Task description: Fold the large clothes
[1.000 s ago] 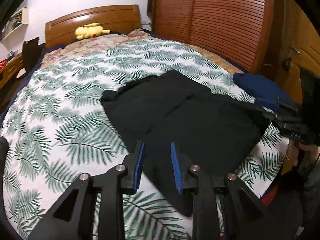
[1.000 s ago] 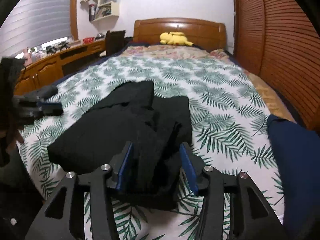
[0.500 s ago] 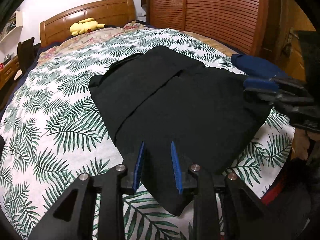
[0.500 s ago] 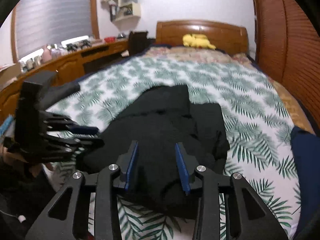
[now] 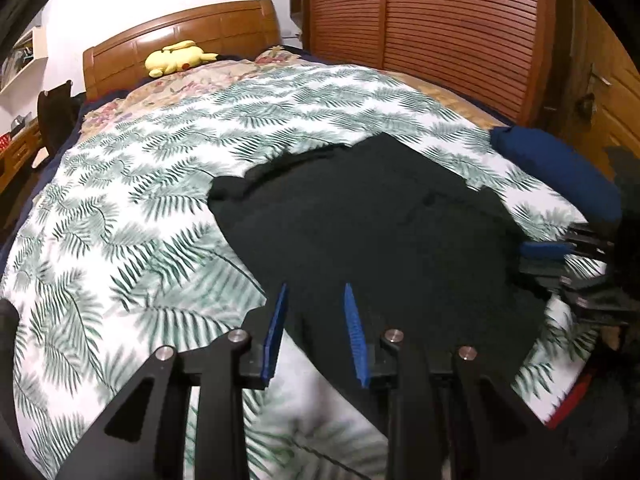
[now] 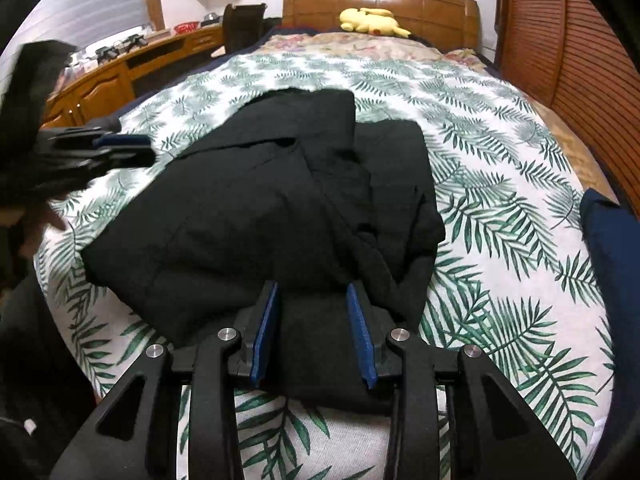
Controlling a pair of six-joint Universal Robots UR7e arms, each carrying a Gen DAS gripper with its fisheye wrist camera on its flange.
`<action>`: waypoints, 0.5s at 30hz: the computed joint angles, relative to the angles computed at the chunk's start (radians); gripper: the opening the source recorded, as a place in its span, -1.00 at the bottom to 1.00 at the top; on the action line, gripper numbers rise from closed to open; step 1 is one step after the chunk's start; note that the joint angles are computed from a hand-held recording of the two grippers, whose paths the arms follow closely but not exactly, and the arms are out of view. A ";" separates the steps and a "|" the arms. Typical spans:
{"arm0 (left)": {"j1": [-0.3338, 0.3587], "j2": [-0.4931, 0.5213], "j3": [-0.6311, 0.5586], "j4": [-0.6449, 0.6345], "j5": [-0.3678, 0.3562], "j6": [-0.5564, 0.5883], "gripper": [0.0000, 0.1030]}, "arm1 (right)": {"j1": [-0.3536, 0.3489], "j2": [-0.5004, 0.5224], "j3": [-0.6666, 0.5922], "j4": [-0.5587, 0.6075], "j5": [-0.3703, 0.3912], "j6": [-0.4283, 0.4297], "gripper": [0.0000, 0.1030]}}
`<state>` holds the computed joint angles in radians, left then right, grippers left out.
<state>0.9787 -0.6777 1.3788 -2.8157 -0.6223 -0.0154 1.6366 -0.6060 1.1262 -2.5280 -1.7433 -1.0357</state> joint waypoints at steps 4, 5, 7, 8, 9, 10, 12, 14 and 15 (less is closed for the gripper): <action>0.039 0.024 -0.086 0.018 -0.007 0.032 -0.45 | 0.002 -0.008 -0.002 -0.018 0.042 0.023 -0.30; 0.047 0.031 -0.106 0.018 -0.014 0.040 -0.45 | 0.002 -0.009 -0.003 -0.025 0.051 0.026 -0.30; 0.060 0.043 -0.144 0.030 -0.031 0.047 -0.44 | 0.002 -0.003 -0.011 -0.041 0.055 0.026 -0.30; 0.068 0.053 -0.170 0.041 -0.040 0.051 -0.44 | 0.003 0.003 -0.022 -0.036 0.050 0.026 -0.30; 0.070 0.061 -0.186 0.050 -0.043 0.052 -0.44 | 0.004 0.012 -0.033 -0.032 0.039 0.025 -0.30; 0.075 0.072 -0.210 0.062 -0.048 0.058 -0.44 | 0.007 0.028 -0.049 -0.036 0.011 0.022 -0.30; 0.085 0.097 -0.258 0.077 -0.055 0.083 -0.44 | 0.011 0.060 -0.073 -0.057 -0.057 0.012 -0.30; 0.094 0.119 -0.304 0.100 -0.050 0.103 -0.43 | 0.006 0.077 -0.104 -0.027 -0.072 0.024 -0.25; 0.097 0.126 -0.318 0.106 -0.045 0.111 -0.43 | 0.003 0.081 -0.120 0.001 -0.066 0.041 -0.23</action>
<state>1.0755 -0.5518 1.0606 -2.7101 -0.6677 0.0953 1.6395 -0.5251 1.0058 -2.5271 -1.8088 -0.9950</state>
